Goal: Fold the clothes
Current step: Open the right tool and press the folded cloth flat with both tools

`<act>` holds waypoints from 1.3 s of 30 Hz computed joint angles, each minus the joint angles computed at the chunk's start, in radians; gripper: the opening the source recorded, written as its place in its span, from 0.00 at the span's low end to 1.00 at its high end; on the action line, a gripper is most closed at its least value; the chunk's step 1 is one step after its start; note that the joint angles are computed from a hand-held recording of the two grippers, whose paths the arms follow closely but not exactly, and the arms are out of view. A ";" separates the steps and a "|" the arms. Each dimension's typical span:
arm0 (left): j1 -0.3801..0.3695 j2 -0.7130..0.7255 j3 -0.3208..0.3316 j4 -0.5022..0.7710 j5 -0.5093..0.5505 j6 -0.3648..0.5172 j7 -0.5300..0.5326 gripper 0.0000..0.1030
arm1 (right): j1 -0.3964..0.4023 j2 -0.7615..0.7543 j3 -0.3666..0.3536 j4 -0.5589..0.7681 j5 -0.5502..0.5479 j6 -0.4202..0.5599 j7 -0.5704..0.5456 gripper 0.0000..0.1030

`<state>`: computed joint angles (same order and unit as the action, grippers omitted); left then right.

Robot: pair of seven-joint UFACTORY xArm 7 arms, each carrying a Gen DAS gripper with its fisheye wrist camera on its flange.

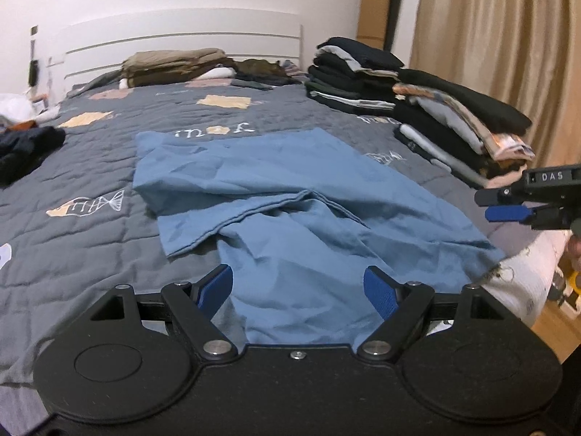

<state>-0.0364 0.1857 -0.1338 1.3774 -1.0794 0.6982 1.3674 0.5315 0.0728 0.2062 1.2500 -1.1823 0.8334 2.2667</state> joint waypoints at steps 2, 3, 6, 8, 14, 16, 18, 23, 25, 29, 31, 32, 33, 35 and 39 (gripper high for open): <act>-0.001 0.009 0.000 0.012 -0.001 -0.012 -0.010 0.79 | 0.000 0.034 -0.003 0.044 0.022 -0.001 -0.042 0.42; -0.001 0.013 -0.001 0.018 -0.001 -0.019 -0.015 0.81 | 0.003 0.047 -0.008 0.060 0.024 -0.002 -0.055 0.44; 0.005 0.032 -0.004 0.045 0.000 -0.020 -0.034 0.82 | 0.014 0.089 -0.026 0.116 0.046 -0.002 -0.115 0.52; 0.014 0.048 -0.006 0.071 0.001 -0.008 -0.053 0.82 | 0.020 0.116 -0.041 0.155 0.066 -0.007 -0.158 0.56; 0.036 0.096 -0.013 0.149 0.029 -0.023 -0.174 0.84 | 0.047 0.199 -0.095 0.273 0.080 -0.042 -0.266 0.70; 0.046 0.104 -0.021 0.165 0.030 -0.028 -0.187 0.84 | 0.056 0.226 -0.110 0.309 0.093 -0.052 -0.323 0.74; 0.055 0.104 -0.027 0.169 0.028 -0.035 -0.190 0.86 | 0.069 0.256 -0.122 0.351 0.121 -0.038 -0.386 0.75; 0.066 0.094 -0.032 0.168 0.032 -0.045 -0.218 0.86 | 0.098 0.310 -0.160 0.437 0.174 -0.052 -0.491 0.78; 0.071 0.082 -0.032 0.158 0.019 -0.050 -0.209 0.86 | 0.108 0.326 -0.172 0.461 0.186 -0.066 -0.522 0.78; 0.070 0.058 -0.023 0.136 0.010 -0.063 -0.217 0.86 | 0.128 0.353 -0.195 0.503 0.213 -0.085 -0.576 0.79; 0.071 0.050 -0.019 0.131 0.000 -0.064 -0.218 0.86 | 0.138 0.360 -0.205 0.513 0.218 -0.095 -0.589 0.79; 0.074 0.044 -0.017 0.124 -0.010 -0.064 -0.207 0.86 | 0.142 0.363 -0.210 0.518 0.220 -0.099 -0.596 0.79; 0.076 0.038 -0.015 0.116 -0.022 -0.064 -0.192 0.87 | 0.146 0.367 -0.213 0.523 0.223 -0.103 -0.602 0.79; 0.075 0.033 -0.005 0.107 -0.021 -0.070 -0.193 0.87 | 0.153 0.369 -0.220 0.525 0.225 -0.112 -0.614 0.79; 0.065 0.045 0.010 0.103 0.019 -0.102 -0.248 0.87 | 0.161 0.377 -0.225 0.527 0.229 -0.126 -0.647 0.79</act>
